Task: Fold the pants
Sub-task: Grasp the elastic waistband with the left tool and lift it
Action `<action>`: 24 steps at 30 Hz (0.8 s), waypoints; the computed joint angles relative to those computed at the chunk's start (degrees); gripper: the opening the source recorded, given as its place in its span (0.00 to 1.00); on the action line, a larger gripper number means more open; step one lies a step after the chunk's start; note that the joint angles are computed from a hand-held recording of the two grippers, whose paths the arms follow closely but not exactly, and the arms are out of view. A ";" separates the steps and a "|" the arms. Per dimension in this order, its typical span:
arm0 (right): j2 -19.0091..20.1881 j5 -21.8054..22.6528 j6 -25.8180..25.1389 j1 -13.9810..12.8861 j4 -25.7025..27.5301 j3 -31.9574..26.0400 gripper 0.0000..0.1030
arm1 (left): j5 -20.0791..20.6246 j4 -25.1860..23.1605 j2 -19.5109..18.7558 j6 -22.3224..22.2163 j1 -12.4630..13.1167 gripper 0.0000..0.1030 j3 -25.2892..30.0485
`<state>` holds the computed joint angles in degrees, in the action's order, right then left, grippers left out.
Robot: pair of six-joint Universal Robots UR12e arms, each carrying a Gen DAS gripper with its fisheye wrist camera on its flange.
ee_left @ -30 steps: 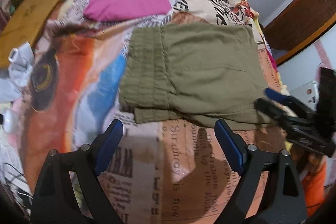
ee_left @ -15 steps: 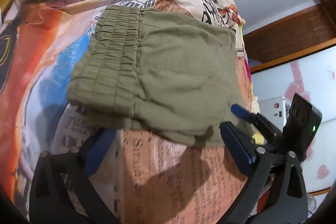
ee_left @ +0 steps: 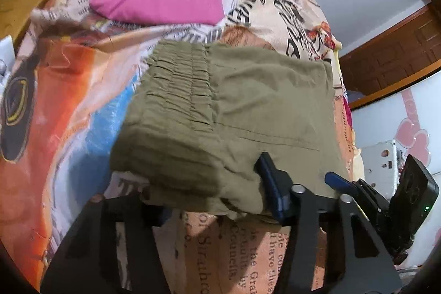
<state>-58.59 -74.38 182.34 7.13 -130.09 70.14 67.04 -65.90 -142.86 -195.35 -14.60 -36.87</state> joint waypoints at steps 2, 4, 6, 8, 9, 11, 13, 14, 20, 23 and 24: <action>-0.05 0.03 -0.14 -0.02 0.03 0.05 0.74 | 1.67 2.22 0.80 0.30 -0.18 0.41 -1.50; -0.08 -0.04 -0.36 -0.01 0.10 0.03 0.74 | 4.69 4.48 1.56 1.72 -0.71 0.38 -2.68; -0.20 -0.19 -0.63 0.02 0.28 0.06 0.74 | 8.16 6.34 2.18 3.72 -1.39 0.37 -3.60; -0.32 -0.39 -0.71 0.06 0.22 0.12 0.74 | 10.91 7.99 2.82 5.45 -1.88 0.36 -4.60; -0.43 -0.40 -0.65 0.06 0.03 0.28 0.74 | 11.79 8.77 3.27 5.93 -1.97 0.36 -5.30; -0.71 -0.04 -0.36 -0.07 -0.48 0.73 0.74 | 13.65 9.59 3.75 6.67 -2.17 0.35 -5.99; -1.16 0.26 0.53 -0.21 -1.46 1.42 0.74 | 17.03 11.35 4.54 8.16 -2.61 0.35 -7.20; -1.44 0.55 0.80 -0.31 -1.92 1.79 0.74 | 18.68 12.26 4.89 8.90 -2.85 0.35 -7.75; -3.41 -0.93 2.37 -0.59 -6.40 4.48 0.74 | 28.78 19.34 6.58 13.62 -4.28 0.33 -10.46; -4.23 -2.07 3.40 -0.97 -8.04 5.81 0.74 | 31.84 23.53 6.89 15.22 -4.88 0.32 -11.13; -4.47 -2.67 3.76 -1.09 -8.35 6.24 0.74 | 32.39 24.66 6.95 15.62 -5.04 0.31 -11.25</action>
